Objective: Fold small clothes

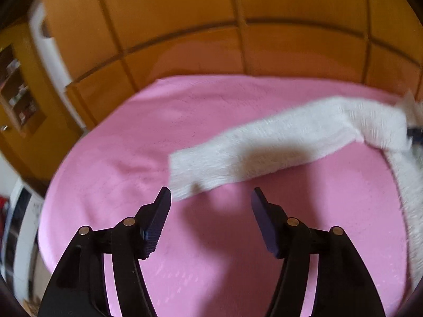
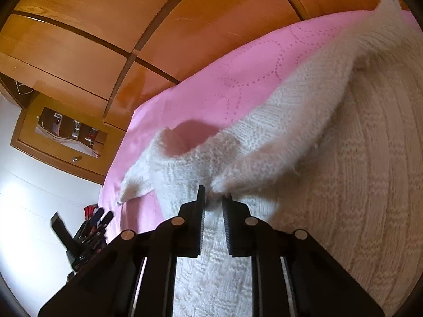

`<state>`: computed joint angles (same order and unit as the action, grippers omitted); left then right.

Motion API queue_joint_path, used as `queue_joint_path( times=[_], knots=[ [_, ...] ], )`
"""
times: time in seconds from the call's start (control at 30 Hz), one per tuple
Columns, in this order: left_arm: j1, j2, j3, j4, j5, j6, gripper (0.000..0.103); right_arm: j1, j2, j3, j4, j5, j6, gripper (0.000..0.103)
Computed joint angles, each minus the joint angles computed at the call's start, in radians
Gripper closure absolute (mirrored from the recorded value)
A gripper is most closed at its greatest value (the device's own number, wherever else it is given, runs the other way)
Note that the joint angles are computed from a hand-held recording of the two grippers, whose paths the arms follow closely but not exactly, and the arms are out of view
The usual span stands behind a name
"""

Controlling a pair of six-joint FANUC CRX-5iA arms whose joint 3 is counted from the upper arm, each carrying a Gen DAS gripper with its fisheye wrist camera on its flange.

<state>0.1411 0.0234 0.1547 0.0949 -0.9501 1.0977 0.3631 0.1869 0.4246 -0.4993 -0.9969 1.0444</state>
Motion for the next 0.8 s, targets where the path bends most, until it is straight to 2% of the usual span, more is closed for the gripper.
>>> queue_joint_path(
  times=[0.13, 0.17, 0.2, 0.23, 0.27, 0.3, 0.37, 0.47, 0.53, 0.63, 0.73, 0.8],
  knots=[
    [-0.028, 0.077, 0.056, -0.063, -0.002, -0.013, 0.041, -0.008, 0.018, 0.021, -0.014, -0.019, -0.009, 0.088],
    [-0.026, 0.091, 0.059, -0.054, 0.009, -0.019, 0.041, -0.007, 0.023, 0.028, -0.012, -0.02, -0.011, 0.088],
    [-0.018, 0.106, 0.06, -0.016, 0.015, -0.047, 0.046, -0.006, 0.027, 0.032, -0.012, -0.02, -0.014, 0.087],
    [-0.014, 0.115, 0.063, 0.01, 0.011, -0.069, 0.079, -0.009, 0.028, 0.033, -0.018, -0.023, -0.018, 0.087],
    [-0.02, 0.123, 0.08, -0.009, 0.0, -0.056, 0.098, -0.009, 0.031, 0.036, -0.018, -0.024, -0.019, 0.087],
    [-0.027, 0.126, 0.093, -0.03, -0.005, -0.035, 0.098, -0.003, 0.032, 0.038, -0.003, -0.02, -0.012, 0.087],
    [-0.01, 0.102, 0.077, 0.021, -0.003, -0.047, 0.099, 0.015, 0.033, 0.037, 0.05, -0.011, -0.018, 0.096],
    [0.036, 0.046, 0.051, 0.13, -0.037, -0.075, 0.099, 0.036, 0.037, 0.054, 0.12, 0.022, -0.007, 0.097],
    [0.09, 0.021, 0.055, 0.232, -0.107, -0.083, 0.099, 0.032, 0.057, 0.099, 0.114, 0.027, 0.018, 0.097],
    [0.174, 0.029, 0.114, 0.347, -0.252, -0.029, 0.099, 0.037, 0.13, 0.22, 0.142, 0.013, 0.037, 0.097],
    [0.232, 0.076, 0.198, 0.428, -0.366, 0.083, 0.099, 0.045, 0.233, 0.376, 0.183, -0.033, 0.033, 0.097],
    [0.256, 0.117, 0.258, 0.447, -0.411, 0.174, 0.099, 0.042, 0.311, 0.486, 0.194, -0.079, 0.001, 0.097]
  ],
)
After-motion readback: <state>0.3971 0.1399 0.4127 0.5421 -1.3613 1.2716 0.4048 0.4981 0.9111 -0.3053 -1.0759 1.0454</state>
